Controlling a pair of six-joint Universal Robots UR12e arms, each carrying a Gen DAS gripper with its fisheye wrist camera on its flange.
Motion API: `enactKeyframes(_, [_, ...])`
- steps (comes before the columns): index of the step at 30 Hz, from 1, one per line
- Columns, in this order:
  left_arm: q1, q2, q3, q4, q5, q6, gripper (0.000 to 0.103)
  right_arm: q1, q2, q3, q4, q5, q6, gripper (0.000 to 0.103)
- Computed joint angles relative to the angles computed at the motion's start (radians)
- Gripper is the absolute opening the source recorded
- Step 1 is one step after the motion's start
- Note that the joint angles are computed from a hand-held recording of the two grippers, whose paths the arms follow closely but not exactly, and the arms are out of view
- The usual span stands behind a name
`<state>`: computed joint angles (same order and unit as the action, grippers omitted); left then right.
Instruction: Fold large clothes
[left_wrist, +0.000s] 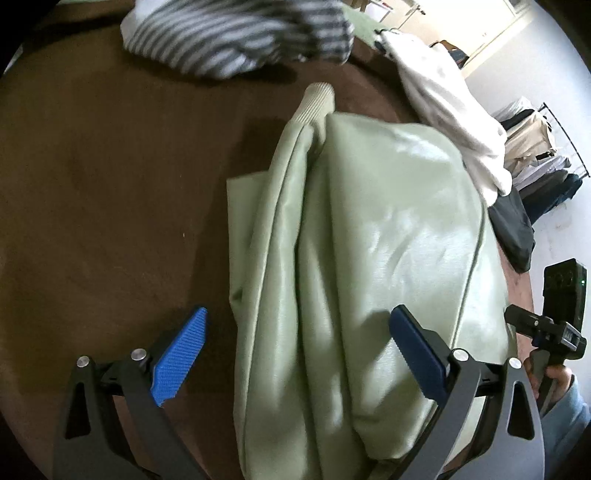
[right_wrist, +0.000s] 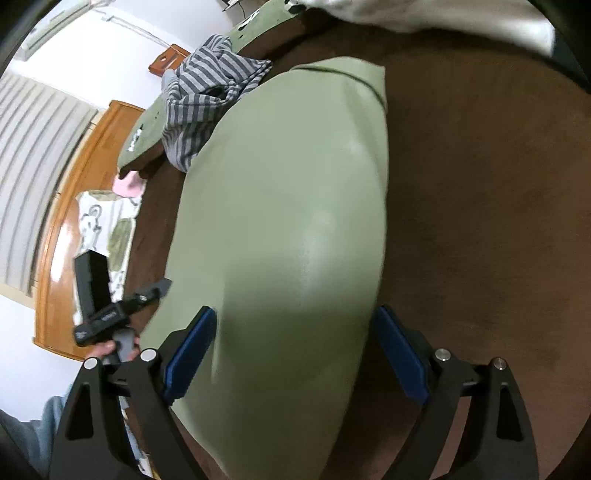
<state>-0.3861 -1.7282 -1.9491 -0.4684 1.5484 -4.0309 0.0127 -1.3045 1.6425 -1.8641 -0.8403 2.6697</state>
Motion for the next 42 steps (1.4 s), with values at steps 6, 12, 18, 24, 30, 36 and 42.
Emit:
enactKeyframes(6, [0.009,-0.022,-0.013,0.065,-0.020,-0.023,0.097,-0.002,0.027,-0.013,0.045,0.054,-0.002,0.089])
enactKeyframes(12, [0.024,-0.053,0.003,0.134,-0.076,-0.018,0.096,0.004,0.050,-0.022,0.072,0.101,-0.006,0.091])
enactKeyframes(18, [0.035,-0.068,0.005,0.185,-0.134,0.000,0.094,0.006,0.056,-0.030,0.085,0.099,-0.026,0.090])
enactKeyframes(24, [0.028,-0.066,0.003,0.202,-0.129,0.015,0.058,0.021,0.033,-0.004,-0.017,0.015,0.004,0.070])
enactKeyframes(30, [0.010,-0.059,0.009,0.193,-0.066,0.045,0.038,0.043,0.001,0.022,-0.117,-0.067,0.002,0.057])
enactKeyframes(36, [-0.022,-0.053,0.040,0.174,0.031,0.102,0.025,0.034,-0.023,0.043,-0.157,-0.018,0.032,0.043])
enactKeyframes(42, [-0.044,-0.044,0.056,0.188,0.090,0.116,0.020,0.027,-0.044,0.056,-0.175,0.031,0.050,0.037])
